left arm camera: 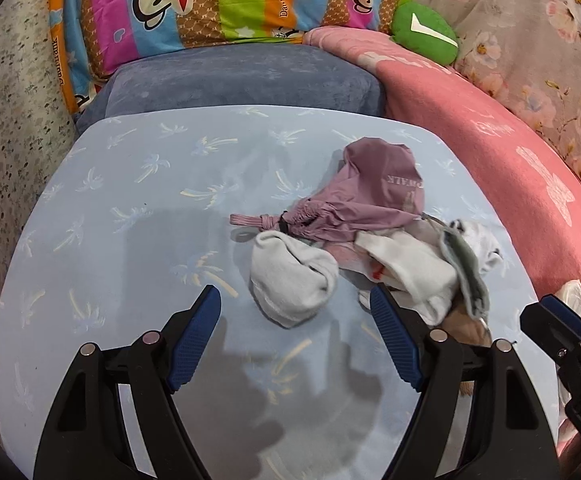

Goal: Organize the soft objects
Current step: 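Grasp a white sock with the left tool while the right tool grasps the grey mask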

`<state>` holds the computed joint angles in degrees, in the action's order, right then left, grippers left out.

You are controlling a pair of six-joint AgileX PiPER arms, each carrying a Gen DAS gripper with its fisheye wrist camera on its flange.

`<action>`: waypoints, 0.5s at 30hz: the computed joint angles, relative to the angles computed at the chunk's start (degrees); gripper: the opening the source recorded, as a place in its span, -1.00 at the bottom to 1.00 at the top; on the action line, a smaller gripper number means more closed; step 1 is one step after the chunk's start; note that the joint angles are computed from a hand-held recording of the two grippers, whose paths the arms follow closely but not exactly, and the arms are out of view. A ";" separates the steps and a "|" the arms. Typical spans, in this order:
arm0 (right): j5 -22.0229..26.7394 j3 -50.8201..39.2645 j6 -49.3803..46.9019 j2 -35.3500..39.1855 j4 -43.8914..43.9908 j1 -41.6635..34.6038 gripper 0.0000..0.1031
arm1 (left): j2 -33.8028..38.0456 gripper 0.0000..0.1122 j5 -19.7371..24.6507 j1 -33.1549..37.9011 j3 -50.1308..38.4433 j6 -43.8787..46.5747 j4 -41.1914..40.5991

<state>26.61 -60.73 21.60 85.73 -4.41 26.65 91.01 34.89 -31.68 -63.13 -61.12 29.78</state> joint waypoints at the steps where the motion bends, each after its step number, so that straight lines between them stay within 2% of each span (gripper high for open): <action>1: -0.14 -1.21 0.13 1.69 0.08 0.35 -0.20 | 0.26 0.31 -0.61 0.61 0.06 0.84 -0.69; 8: 0.00 -6.18 0.38 8.26 1.22 1.18 -0.20 | 2.16 0.28 -5.35 3.72 0.45 7.65 -6.98; 11: 0.17 -7.34 0.41 9.95 1.44 1.16 -0.22 | 2.49 0.11 -6.87 4.55 0.69 11.43 -10.13; 13: 0.08 -7.60 -0.13 10.60 2.21 1.03 -0.31 | 2.57 -0.03 -7.72 5.14 0.94 14.18 -12.84; 15: -0.07 -7.83 0.02 11.25 2.24 0.98 -0.41 | 2.64 -0.13 -7.71 4.90 1.03 13.12 -11.62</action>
